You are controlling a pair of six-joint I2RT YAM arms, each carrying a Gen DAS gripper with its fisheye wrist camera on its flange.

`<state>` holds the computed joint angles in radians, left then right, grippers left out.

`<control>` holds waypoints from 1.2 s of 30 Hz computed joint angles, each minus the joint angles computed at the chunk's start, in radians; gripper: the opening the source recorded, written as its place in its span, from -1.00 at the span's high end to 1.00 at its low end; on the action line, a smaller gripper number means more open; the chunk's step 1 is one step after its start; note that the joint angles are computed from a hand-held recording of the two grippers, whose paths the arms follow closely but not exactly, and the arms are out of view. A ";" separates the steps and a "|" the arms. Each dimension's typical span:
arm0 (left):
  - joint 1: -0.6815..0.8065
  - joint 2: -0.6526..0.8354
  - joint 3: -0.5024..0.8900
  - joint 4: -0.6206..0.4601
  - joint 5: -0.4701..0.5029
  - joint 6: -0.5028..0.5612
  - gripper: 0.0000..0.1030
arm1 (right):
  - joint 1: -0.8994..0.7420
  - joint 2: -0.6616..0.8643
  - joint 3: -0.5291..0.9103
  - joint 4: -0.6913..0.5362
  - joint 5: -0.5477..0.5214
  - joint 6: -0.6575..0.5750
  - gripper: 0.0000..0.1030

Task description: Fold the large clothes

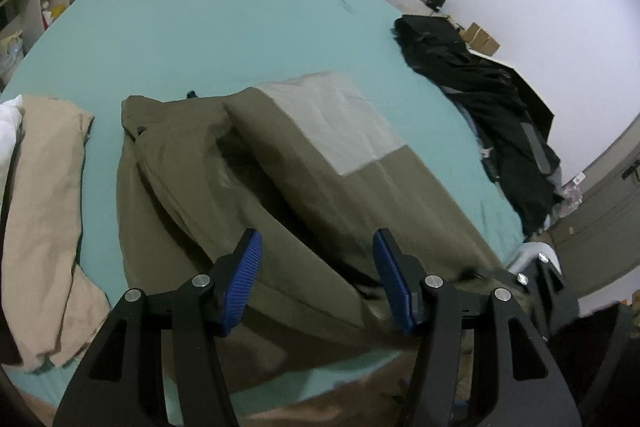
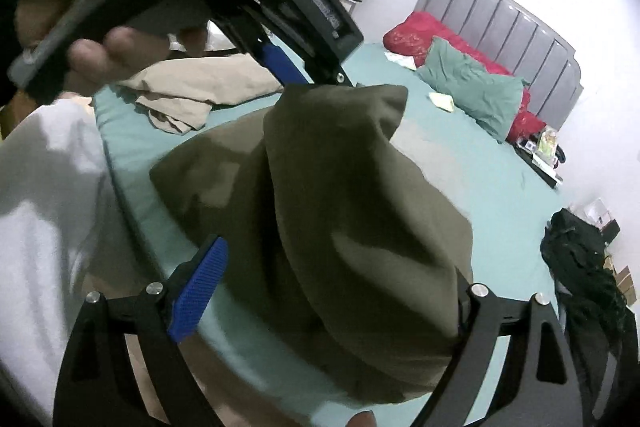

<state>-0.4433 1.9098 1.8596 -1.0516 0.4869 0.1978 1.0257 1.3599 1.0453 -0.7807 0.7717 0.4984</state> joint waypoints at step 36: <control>-0.095 0.204 0.109 -0.103 0.020 -0.044 -0.18 | -0.401 -0.529 -0.336 0.218 -0.141 0.044 -0.99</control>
<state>-0.5386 2.1134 1.9684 -1.1541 0.5069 0.1541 0.6242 0.8312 0.7095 -0.5631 0.6303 0.5420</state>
